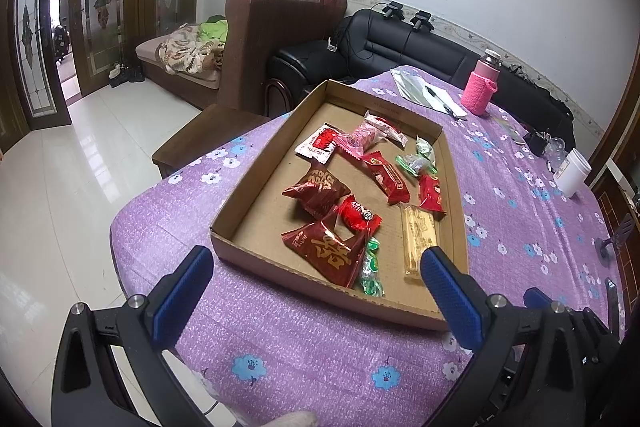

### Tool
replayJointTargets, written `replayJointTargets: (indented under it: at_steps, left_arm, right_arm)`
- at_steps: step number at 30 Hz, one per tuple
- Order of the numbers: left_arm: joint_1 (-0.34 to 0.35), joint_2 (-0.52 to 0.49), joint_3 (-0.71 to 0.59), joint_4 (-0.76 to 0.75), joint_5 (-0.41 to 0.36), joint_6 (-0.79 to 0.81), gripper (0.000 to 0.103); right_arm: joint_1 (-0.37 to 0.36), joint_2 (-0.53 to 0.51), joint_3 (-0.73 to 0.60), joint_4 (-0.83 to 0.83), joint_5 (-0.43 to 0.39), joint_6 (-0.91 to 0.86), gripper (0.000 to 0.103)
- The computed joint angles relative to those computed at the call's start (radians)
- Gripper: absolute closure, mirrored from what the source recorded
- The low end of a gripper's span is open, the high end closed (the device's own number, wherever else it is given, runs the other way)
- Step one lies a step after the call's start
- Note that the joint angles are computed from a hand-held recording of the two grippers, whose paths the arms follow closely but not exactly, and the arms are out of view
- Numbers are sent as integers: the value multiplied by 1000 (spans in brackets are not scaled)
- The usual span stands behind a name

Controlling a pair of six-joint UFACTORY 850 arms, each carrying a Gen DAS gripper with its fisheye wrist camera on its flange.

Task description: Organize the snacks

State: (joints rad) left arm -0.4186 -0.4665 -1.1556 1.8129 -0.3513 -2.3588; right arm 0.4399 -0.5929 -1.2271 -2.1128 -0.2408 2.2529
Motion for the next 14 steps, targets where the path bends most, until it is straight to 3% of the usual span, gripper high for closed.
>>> replayJointTargets:
  at_steps: [12,14]
  left_arm:
    - [-2,15,13,53,8,-50,0]
    - [-13,21,10,25,-25,-10,0]
  right_arm:
    - [-2,7,7,-28,-2,24,27]
    - [-8,16,14,-60,2,62,27]
